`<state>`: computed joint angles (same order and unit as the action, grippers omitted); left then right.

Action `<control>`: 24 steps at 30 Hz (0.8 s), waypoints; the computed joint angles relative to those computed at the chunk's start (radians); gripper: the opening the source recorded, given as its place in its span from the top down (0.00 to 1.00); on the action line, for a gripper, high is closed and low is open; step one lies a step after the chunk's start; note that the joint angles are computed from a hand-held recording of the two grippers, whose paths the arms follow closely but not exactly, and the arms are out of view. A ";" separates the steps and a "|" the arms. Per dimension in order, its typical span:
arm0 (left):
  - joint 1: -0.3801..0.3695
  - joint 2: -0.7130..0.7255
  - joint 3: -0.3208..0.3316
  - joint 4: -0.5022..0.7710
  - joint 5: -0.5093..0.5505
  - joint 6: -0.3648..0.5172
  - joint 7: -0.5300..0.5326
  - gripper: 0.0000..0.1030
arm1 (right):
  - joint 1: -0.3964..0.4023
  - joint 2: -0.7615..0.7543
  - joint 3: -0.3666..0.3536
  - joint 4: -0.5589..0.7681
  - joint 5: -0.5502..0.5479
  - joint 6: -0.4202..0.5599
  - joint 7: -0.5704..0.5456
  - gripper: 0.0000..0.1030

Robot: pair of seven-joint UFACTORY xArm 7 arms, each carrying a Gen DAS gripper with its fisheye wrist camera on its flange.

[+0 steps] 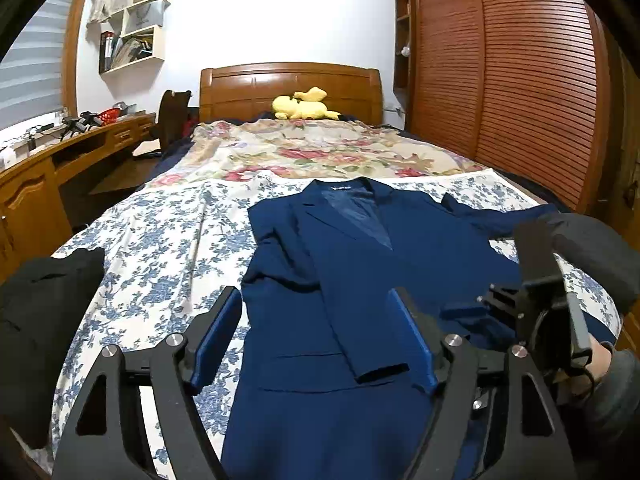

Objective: Fold large clothes
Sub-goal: 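Reach the right tool to the other sleeve and grasp its buttoned cuff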

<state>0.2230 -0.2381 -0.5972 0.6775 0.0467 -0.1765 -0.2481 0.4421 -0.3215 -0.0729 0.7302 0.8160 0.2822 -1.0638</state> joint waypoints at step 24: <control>-0.126 0.062 0.105 0.004 -0.048 0.003 0.037 0.26 | 0.034 -0.020 -0.003 -0.025 -0.044 -0.051 0.061 0.95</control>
